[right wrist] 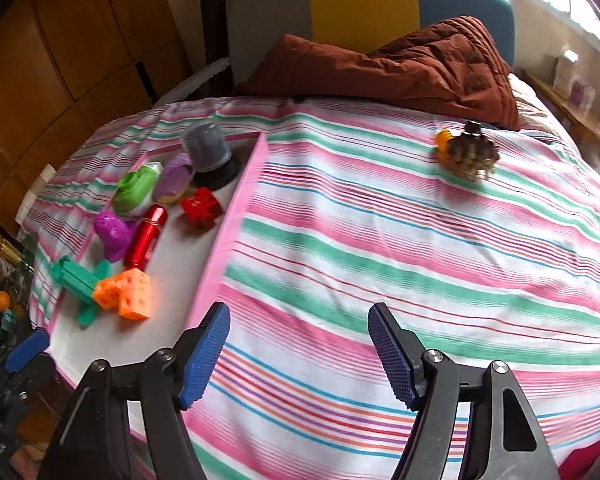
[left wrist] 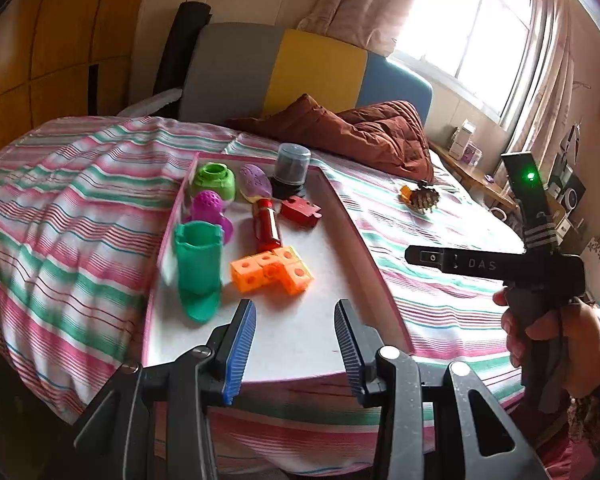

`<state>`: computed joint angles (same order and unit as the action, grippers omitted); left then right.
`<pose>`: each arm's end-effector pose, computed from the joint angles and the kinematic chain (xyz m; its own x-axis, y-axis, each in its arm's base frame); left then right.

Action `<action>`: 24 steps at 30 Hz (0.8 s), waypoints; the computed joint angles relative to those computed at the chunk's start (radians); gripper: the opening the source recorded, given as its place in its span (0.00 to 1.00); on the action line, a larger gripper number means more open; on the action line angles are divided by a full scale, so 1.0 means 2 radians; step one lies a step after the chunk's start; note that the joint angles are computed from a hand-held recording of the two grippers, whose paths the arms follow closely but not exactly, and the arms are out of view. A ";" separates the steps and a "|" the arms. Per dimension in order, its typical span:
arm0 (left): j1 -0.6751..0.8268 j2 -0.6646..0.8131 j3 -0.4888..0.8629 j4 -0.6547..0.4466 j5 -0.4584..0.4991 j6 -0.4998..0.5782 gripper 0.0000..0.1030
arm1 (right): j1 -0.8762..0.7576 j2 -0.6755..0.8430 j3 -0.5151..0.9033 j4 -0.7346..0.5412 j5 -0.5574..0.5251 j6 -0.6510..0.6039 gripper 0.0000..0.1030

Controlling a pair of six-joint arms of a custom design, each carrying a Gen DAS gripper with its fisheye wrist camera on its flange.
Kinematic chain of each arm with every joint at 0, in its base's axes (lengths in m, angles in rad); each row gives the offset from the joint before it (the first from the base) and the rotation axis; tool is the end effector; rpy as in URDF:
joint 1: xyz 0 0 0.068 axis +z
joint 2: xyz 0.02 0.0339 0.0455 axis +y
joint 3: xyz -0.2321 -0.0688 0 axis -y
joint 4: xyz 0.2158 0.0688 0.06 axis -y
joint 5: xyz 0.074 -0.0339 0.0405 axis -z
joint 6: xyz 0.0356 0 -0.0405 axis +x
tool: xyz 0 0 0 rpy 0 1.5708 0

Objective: Organize rigid objects
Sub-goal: 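Move the right tool to the brown fluted piece and grasp it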

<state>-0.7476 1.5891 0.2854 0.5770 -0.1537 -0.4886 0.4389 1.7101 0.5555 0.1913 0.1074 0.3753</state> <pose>0.1655 -0.1460 0.0807 -0.7062 0.0222 -0.7077 0.2905 0.9206 -0.2610 0.2341 0.1057 0.0804 -0.8261 0.0148 -0.5633 -0.0691 0.9894 0.1273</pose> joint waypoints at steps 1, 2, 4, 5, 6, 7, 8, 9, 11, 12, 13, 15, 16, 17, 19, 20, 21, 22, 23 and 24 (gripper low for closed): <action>-0.007 0.001 0.004 -0.005 -0.004 -0.002 0.40 | -0.008 0.000 -0.002 0.000 -0.001 -0.005 0.70; -0.012 0.002 0.008 -0.010 -0.007 -0.002 0.40 | -0.017 0.000 -0.004 0.001 -0.004 -0.010 0.70; -0.020 0.004 0.017 -0.022 -0.009 -0.004 0.40 | -0.033 0.005 -0.004 0.002 -0.011 -0.016 0.70; -0.023 0.005 0.022 -0.028 -0.009 -0.005 0.40 | -0.043 0.009 -0.004 0.004 -0.015 -0.020 0.70; -0.025 0.006 0.028 -0.034 -0.008 -0.006 0.40 | -0.055 0.015 -0.003 0.004 -0.022 -0.024 0.71; -0.026 0.007 0.035 -0.040 -0.004 -0.005 0.40 | -0.066 0.022 0.000 0.003 -0.030 -0.029 0.71; -0.028 0.008 0.042 -0.049 -0.004 -0.003 0.40 | -0.076 0.029 0.003 0.001 -0.038 -0.035 0.71; -0.030 0.010 0.051 -0.057 -0.006 -0.002 0.40 | -0.084 0.034 0.004 0.001 -0.043 -0.039 0.71; -0.035 0.015 0.065 -0.065 -0.006 -0.001 0.40 | -0.104 0.044 0.008 0.001 -0.052 -0.054 0.71; -0.036 0.021 0.076 -0.071 -0.004 0.001 0.40 | -0.113 0.049 0.011 0.000 -0.053 -0.061 0.71; -0.039 0.024 0.084 -0.075 -0.004 0.001 0.40 | -0.125 0.055 0.016 -0.002 -0.053 -0.069 0.71; -0.045 0.032 0.097 -0.078 -0.004 0.002 0.40 | -0.153 0.067 0.031 -0.009 -0.055 -0.084 0.71; -0.047 0.034 0.101 -0.081 -0.004 0.004 0.40 | -0.171 0.074 0.042 -0.014 -0.057 -0.091 0.71; -0.051 0.039 0.109 -0.086 -0.003 0.005 0.40 | -0.185 0.080 0.053 -0.021 -0.059 -0.095 0.71; -0.055 0.045 0.119 -0.091 0.000 0.008 0.40 | -0.221 0.096 0.087 -0.043 -0.067 -0.105 0.71; -0.055 0.050 0.126 -0.096 0.003 0.009 0.40 | -0.237 0.105 0.107 -0.055 -0.072 -0.110 0.71; -0.053 0.052 0.129 -0.098 0.007 0.010 0.40 | -0.248 0.114 0.129 -0.068 -0.072 -0.113 0.71; -0.052 0.056 0.134 -0.102 0.014 0.009 0.40 | -0.259 0.122 0.154 -0.083 -0.070 -0.115 0.71; -0.051 0.058 0.137 -0.104 0.019 0.009 0.40 | -0.267 0.128 0.176 -0.096 -0.069 -0.116 0.71; -0.050 0.059 0.140 -0.107 0.022 0.010 0.40 | -0.276 0.135 0.201 -0.107 -0.069 -0.114 0.71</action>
